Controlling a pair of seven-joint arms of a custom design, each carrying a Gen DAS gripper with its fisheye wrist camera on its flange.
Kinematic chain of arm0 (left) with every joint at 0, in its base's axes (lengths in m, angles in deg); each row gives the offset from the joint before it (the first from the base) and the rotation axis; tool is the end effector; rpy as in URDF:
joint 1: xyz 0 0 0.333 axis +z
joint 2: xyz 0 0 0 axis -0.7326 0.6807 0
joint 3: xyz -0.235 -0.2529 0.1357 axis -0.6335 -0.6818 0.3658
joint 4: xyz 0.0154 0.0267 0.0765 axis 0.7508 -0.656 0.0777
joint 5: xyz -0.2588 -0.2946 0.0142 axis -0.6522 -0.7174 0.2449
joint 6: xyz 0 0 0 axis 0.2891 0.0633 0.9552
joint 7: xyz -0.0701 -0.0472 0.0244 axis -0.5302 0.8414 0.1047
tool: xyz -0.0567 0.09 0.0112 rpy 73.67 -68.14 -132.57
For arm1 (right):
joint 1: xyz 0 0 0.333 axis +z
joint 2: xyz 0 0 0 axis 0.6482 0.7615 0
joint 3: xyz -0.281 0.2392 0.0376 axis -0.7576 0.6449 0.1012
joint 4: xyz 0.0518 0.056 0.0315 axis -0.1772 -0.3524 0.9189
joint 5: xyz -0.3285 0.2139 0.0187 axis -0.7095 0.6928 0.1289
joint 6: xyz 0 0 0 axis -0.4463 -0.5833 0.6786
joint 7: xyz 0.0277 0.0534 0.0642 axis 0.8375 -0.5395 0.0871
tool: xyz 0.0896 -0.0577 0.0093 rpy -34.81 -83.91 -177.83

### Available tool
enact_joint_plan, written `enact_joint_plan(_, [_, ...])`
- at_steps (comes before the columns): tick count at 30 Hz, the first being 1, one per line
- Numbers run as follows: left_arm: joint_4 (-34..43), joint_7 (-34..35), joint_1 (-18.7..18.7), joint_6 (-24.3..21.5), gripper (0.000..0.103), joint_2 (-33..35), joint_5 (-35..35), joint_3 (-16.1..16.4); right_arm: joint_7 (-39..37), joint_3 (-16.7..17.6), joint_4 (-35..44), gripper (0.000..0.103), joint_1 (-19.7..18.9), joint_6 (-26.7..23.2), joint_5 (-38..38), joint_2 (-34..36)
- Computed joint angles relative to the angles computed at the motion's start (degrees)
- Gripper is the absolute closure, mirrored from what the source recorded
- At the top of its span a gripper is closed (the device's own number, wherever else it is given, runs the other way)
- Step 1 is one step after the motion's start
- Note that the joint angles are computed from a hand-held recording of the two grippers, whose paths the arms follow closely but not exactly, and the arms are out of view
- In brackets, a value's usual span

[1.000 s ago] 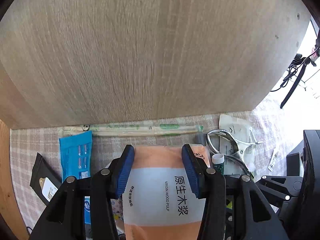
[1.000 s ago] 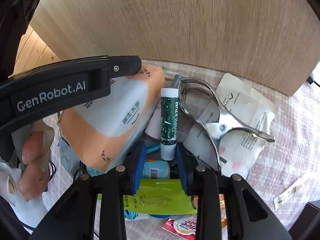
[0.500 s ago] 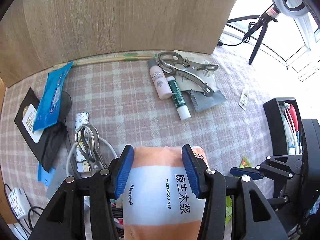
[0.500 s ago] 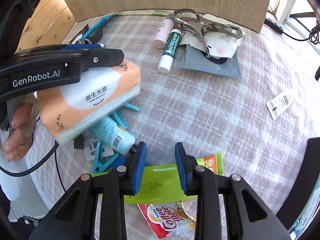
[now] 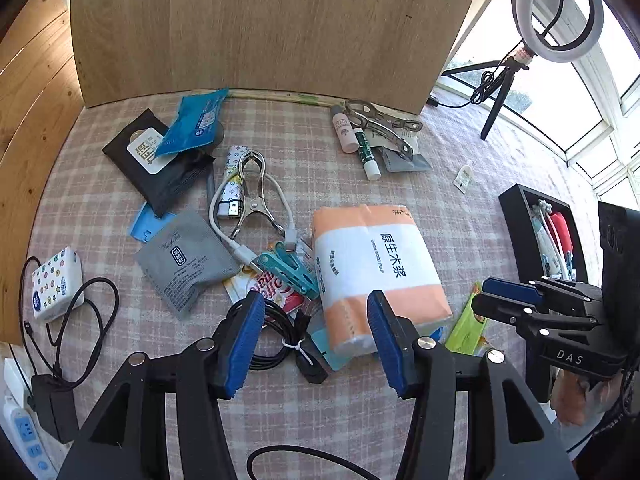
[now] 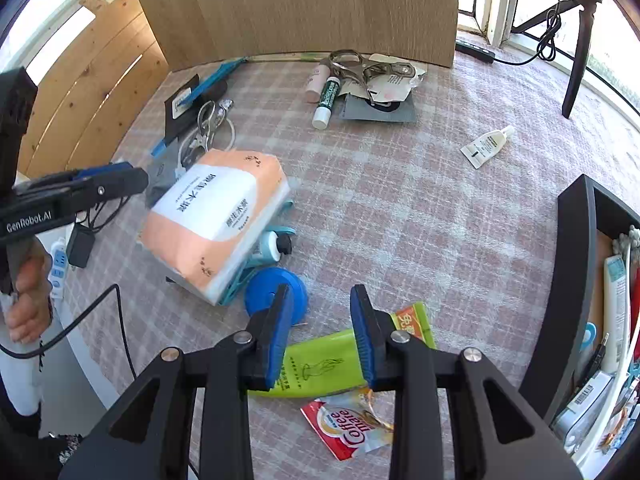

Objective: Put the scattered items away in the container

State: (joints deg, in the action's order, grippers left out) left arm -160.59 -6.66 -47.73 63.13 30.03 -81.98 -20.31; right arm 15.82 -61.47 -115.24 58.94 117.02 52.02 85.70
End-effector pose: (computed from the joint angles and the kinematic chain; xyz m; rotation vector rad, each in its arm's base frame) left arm 0.3290 -0.1081 0.5200 -2.5450 1.3824 -0.5616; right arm 0.5198 0.2447 0.4923 -2.4078 1.2435 0.1382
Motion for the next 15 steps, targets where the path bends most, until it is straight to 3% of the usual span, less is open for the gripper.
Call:
enact_joint_plan(5, [-2.7,0.7,-2.0,3.9,0.05,-1.2,-4.5,2.1,3.7,0.8,1.0,0.071,0.5,-0.3,7.2,1.3])
enact_joint_plan(7, [-2.9,1.6,-2.7,5.2,0.045,-0.7,-5.7,2.2,5.4,1.0,2.4,0.071,0.6,-0.8,8.5,2.6])
enact_joint_plan(15, [-1.8,3.9,-3.7,10.3,0.042,5.4,-8.0,2.1,9.8,2.7,7.7,0.07,0.9,-1.8,6.4,7.3])
